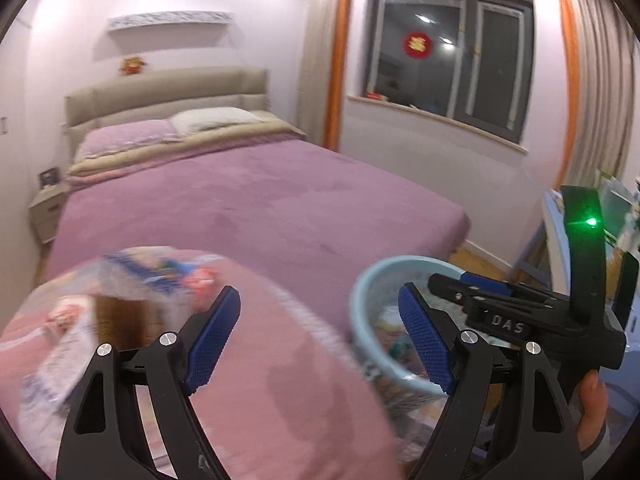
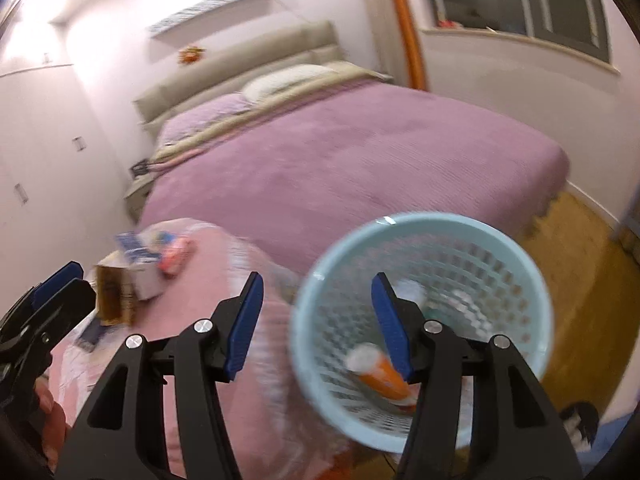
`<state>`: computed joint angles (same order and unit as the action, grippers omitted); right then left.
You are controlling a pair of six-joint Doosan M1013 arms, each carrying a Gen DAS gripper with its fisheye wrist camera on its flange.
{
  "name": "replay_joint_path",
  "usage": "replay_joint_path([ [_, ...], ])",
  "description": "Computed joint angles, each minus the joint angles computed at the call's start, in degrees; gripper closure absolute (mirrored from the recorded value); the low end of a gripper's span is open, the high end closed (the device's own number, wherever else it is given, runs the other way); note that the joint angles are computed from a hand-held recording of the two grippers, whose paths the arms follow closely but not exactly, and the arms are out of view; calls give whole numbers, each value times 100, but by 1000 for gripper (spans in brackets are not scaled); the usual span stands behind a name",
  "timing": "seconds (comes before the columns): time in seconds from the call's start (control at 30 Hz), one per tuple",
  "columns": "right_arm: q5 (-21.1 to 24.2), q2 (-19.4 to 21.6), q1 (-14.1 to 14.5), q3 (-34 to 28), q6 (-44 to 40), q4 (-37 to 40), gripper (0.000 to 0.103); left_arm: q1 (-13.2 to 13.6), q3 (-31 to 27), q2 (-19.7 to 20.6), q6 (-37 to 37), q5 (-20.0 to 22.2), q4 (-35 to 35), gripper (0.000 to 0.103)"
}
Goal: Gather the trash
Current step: 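Grasp the white carton with the left tool while the right tool grasps the blue carton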
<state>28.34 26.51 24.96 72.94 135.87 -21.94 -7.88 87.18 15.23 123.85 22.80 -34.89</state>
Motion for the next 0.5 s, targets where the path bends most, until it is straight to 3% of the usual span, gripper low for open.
replay_joint_path([
  [0.23,-206,339,308,-562,-1278,999,50,614,306,-278,-893,-275,963,23],
  [0.33,120,658,451,-1087,-2242,1745,50,914,373,-298,-1071,-246,1279,19],
  [0.5,591,1148,669,-1858,-2652,2028,50,1329,192,-127,-1371,146,1645,19],
])
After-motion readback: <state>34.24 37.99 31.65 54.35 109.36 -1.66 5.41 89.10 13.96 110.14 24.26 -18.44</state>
